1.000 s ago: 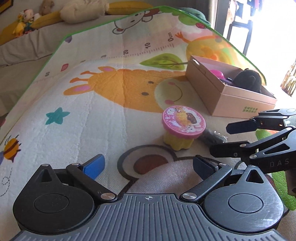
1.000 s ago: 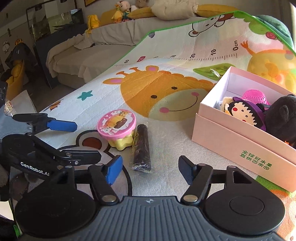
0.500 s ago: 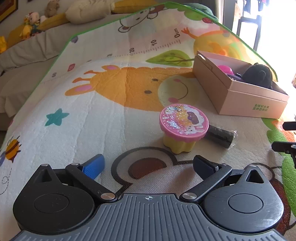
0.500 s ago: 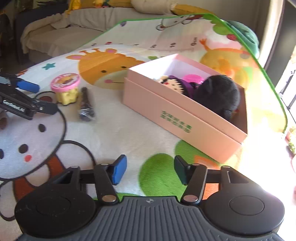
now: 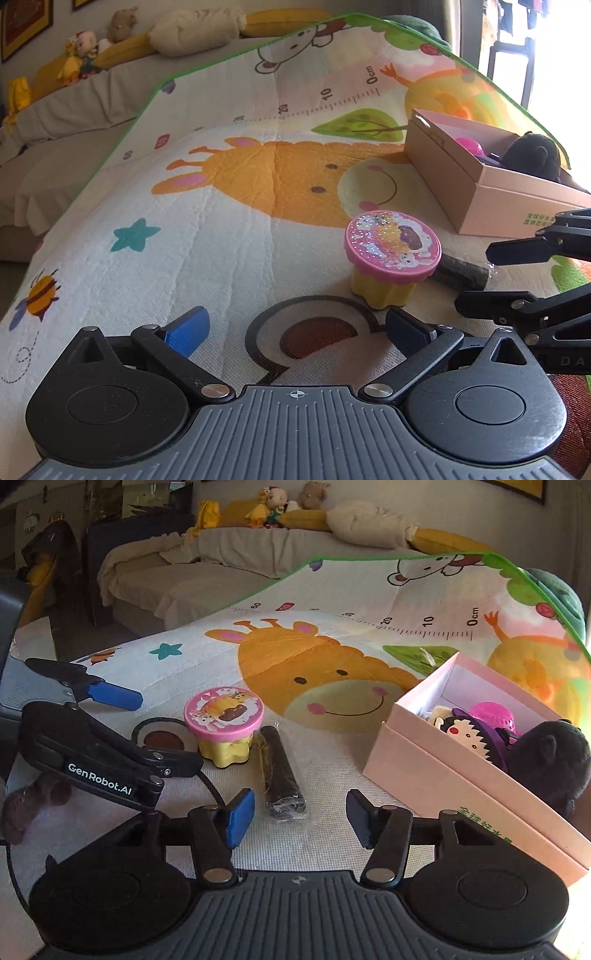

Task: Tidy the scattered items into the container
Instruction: 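Move the right gripper toward the bagged black item on the mat, then close the right gripper around the middle of the bagged black item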

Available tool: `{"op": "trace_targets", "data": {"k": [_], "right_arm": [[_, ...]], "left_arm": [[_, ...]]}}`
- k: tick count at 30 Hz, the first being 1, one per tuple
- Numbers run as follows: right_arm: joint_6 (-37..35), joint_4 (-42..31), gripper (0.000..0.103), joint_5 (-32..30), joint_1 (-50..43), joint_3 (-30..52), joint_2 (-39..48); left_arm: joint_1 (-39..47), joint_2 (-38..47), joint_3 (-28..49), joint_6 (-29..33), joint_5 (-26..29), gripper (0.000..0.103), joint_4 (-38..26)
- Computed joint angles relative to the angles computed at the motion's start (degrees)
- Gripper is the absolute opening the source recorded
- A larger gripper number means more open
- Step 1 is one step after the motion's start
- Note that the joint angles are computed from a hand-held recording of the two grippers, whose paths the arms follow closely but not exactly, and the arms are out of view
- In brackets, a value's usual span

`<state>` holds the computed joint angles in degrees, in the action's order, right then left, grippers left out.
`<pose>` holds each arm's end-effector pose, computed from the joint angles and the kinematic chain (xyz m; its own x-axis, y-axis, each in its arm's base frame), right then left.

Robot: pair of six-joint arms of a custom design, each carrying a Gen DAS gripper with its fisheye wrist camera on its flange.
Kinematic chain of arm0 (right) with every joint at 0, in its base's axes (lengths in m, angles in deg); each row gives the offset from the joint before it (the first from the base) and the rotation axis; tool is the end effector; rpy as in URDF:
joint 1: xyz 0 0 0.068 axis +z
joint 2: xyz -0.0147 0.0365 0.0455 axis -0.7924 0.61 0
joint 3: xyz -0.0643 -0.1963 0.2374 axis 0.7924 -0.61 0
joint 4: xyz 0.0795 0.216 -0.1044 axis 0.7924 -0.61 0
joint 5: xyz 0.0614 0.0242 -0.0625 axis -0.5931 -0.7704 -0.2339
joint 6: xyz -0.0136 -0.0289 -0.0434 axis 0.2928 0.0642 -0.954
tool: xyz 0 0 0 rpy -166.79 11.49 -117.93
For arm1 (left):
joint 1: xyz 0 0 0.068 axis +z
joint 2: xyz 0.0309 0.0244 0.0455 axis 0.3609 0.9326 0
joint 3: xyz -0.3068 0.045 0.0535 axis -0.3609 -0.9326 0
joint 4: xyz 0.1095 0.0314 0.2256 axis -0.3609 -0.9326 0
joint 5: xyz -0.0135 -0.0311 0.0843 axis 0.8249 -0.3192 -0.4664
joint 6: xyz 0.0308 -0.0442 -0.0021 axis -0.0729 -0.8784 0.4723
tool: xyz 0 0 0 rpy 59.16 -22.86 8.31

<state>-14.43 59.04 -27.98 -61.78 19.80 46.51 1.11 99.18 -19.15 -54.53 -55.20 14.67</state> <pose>0.2828 -0.0362 0.1509 -0.6071 -0.2955 -0.7376 -0.3257 0.9393 -0.1082 0.3364 -0.1244 0.1440 -0.5975 0.2842 -0.7498 0.4114 0.9113 0.0176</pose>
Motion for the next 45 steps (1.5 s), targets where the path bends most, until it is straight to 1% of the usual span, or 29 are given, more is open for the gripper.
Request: {"op": "trace_targets", "data": {"k": [1, 2, 3, 8, 13, 15, 17, 18, 19, 20, 21, 22, 23, 24, 25, 26, 27, 29, 32, 33, 34, 35, 36, 39, 40, 42, 45], "right_arm": [[-0.07, -0.81, 0.041, -0.38, 0.12, 0.68, 0.59], [-0.03, -1.74, 0.036, -1.33, -0.08, 1.14, 0.68], [-0.09, -3.55, 0.028, -1.95, -0.25, 1.86, 0.51], [-0.88, -7.32, 0.027, -1.32, -2.19, 1.83, -1.51], [-6.19, -11.16, 0.027, -1.63, -7.75, 0.13, -5.14], [-8.83, -10.88, 0.027, -0.46, -10.20, -0.89, -6.26], [-10.71, -8.49, 0.029, 2.01, -12.74, -1.89, -6.47], [-10.75, -6.70, 0.038, 3.46, -13.64, -2.40, -6.21], [-10.33, -4.30, 0.052, 5.01, -14.53, -3.02, -5.81], [-9.80, -2.02, 0.059, 6.48, -15.11, -3.61, -5.37], [-9.26, 0.77, 0.068, 7.76, -15.59, -4.41, -4.80], [-8.52, 3.28, 0.073, 8.79, -15.93, -5.16, -4.24], [-7.39, 4.33, 0.076, 9.30, -16.19, -5.44, -3.93], [-5.87, 3.82, 0.082, 8.78, -16.60, -5.28, -3.95], [-4.08, 2.49, 0.090, 7.13, -17.24, -5.01, -4.28], [-2.42, 1.28, 0.095, 5.13, -17.85, -4.94, -4.75], [-0.90, 0.49, 0.103, 2.98, -18.39, -5.27, -5.34], [1.64, -0.86, 0.103, -0.24, -18.82, -6.19, -6.28], [5.33, -4.76, 0.103, -1.41, -17.78, -5.85, -5.26], [7.04, -2.82, 0.103, -1.03, -17.42, -6.87, -4.86], [9.04, 0.78, 0.103, -0.24, -16.94, -8.66, -4.81], [10.94, 1.98, 0.103, 1.15, -16.14, -9.40, -4.95], [13.09, 2.41, 0.103, 3.10, -14.95, -9.78, -5.23], [20.56, 1.41, 0.103, 11.77, -9.50, -10.12, -6.63], [22.10, 2.18, 0.103, 13.51, -8.45, -10.77, -6.80], [22.51, 4.94, 0.103, 14.28, -8.05, -12.27, -6.52], [21.78, 5.24, 0.103, 13.17, -8.93, -12.30, -6.37]], "left_arm": [[0.03, 0.02, 0.00, 0.01, 0.09, 0.103, 0.04], [0.08, 0.06, -0.05, 0.04, 0.25, 0.103, 0.17], [0.08, 0.12, -0.08, 0.08, 0.28, 0.103, 0.31], [0.11, 0.15, -0.10, 0.08, 0.34, 0.103, 0.39], [0.11, 0.19, -0.13, 0.10, 0.31, 0.103, 0.46], [0.06, 0.19, -0.12, 0.07, 0.24, 0.103, 0.46], [0.07, 0.20, -0.07, 0.07, 0.21, 0.103, 0.42], [0.07, 0.20, -0.07, 0.07, 0.21, 0.103, 0.42], [0.09, 0.20, -0.04, 0.09, 0.24, 0.103, 0.40], [0.09, 0.20, -0.04, 0.09, 0.24, 0.103, 0.40], [0.08, 0.21, -0.02, 0.09, 0.23, 0.103, 0.39], [0.09, 0.21, -0.03, 0.11, 0.24, 0.103, 0.41], [0.09, 0.21, -0.03, 0.11, 0.24, 0.103, 0.41], [0.09, 0.21, -0.03, 0.11, 0.24, 0.103, 0.41], [0.07, 0.24, -0.02, 0.07, 0.25, 0.103, 0.43], [0.07, 0.24, -0.02, 0.07, 0.25, 0.103, 0.43], [0.08, 0.24, -0.04, 0.11, 0.25, 0.103, 0.44], [0.08, 0.24, -0.04, 0.11, 0.25, 0.103, 0.44], [0.09, 0.26, -0.05, 0.12, 0.26, 0.103, 0.48], [0.08, 0.24, -0.07, 0.10, 0.29, 0.103, 0.51], [0.05, 0.25, -0.07, 0.08, 0.25, 0.103, 0.53], [0.07, 0.24, -0.10, 0.09, 0.28, 0.103, 0.53], [0.08, 0.24, -0.12, 0.11, 0.28, 0.103, 0.55], [0.06, 0.23, -0.16, 0.05, 0.31, 0.103, 0.61], [0.05, 0.22, -0.17, 0.09, 0.27, 0.103, 0.62], [0.05, 0.22, -0.17, 0.09, 0.27, 0.103, 0.62], [0.10, 0.19, -0.11, 0.10, 0.33, 0.103, 0.51]]}}
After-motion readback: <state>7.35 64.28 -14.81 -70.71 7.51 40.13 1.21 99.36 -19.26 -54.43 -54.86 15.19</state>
